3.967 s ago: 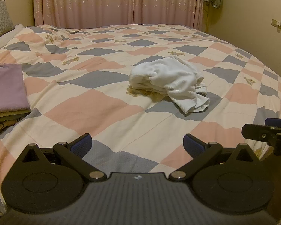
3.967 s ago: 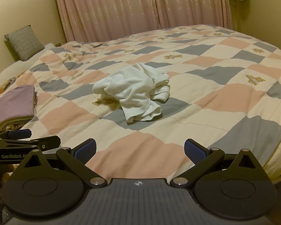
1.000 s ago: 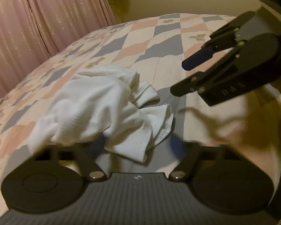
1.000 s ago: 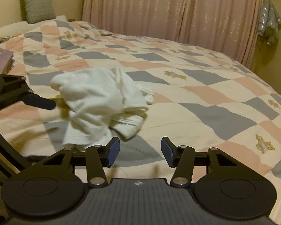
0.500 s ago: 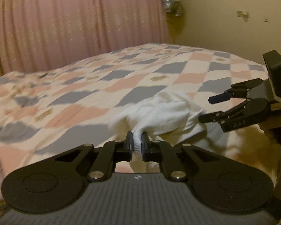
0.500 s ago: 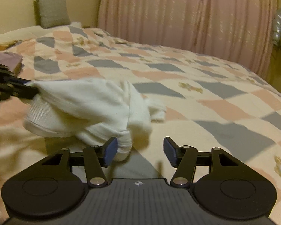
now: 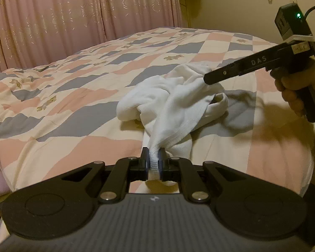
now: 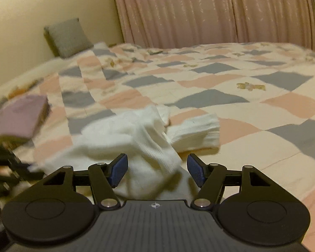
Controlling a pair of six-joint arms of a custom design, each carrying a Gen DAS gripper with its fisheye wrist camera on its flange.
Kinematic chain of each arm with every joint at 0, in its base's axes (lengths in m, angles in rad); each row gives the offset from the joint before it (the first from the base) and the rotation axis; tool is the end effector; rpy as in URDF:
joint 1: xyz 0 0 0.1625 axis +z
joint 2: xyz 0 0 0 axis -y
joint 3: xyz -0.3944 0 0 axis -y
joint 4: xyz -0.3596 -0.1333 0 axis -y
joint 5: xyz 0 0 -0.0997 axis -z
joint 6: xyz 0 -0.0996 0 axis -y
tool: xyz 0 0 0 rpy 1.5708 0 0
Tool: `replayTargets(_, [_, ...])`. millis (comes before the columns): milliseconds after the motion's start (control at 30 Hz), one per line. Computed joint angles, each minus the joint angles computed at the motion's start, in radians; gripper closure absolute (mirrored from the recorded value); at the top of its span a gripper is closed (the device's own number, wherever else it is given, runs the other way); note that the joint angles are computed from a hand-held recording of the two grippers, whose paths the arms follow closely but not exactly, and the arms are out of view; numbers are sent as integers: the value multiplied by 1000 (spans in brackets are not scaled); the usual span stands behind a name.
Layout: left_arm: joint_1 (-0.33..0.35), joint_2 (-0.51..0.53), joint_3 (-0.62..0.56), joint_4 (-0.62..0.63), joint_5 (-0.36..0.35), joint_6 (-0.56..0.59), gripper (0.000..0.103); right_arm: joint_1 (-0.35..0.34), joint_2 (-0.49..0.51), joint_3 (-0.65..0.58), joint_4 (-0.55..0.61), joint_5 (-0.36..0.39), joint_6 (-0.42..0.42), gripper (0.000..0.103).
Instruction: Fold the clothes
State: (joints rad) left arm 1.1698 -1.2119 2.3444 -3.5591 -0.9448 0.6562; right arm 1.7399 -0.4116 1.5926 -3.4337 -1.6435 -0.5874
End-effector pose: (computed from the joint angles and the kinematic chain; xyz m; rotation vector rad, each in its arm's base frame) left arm 0.0135 -0.4591 0.2285 0.8540 2.1256 -0.9318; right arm 0.2317 -0.6078 -0.0266 0.9931 -2.5962 0.9437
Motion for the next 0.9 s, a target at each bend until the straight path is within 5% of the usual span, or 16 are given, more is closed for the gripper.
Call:
replayTargets(100, [3,-7,3,5,-11,5,97,0,-8,0,6,32,14,38])
replayTargets(233, [-1,-26,16,14,-30,-1,97,21,19,-45,34,-51,-29,38])
replayTargets(300, [-6,-38,25,7,-45,4,97,16,22,-57,79,-49,-25,61])
replayTargets(333, [-9,-47,29,3,-61,9,97,16,18,-56,93,-46,-23,89])
replayTargets(367, [-18,-60,36,4,-74,9,97,18,13,-52,101,-44,-22,98])
replayTargets(900, [-293,-351,121,27,-246,-61,101,246,-319,198,-214,-5,-80,99])
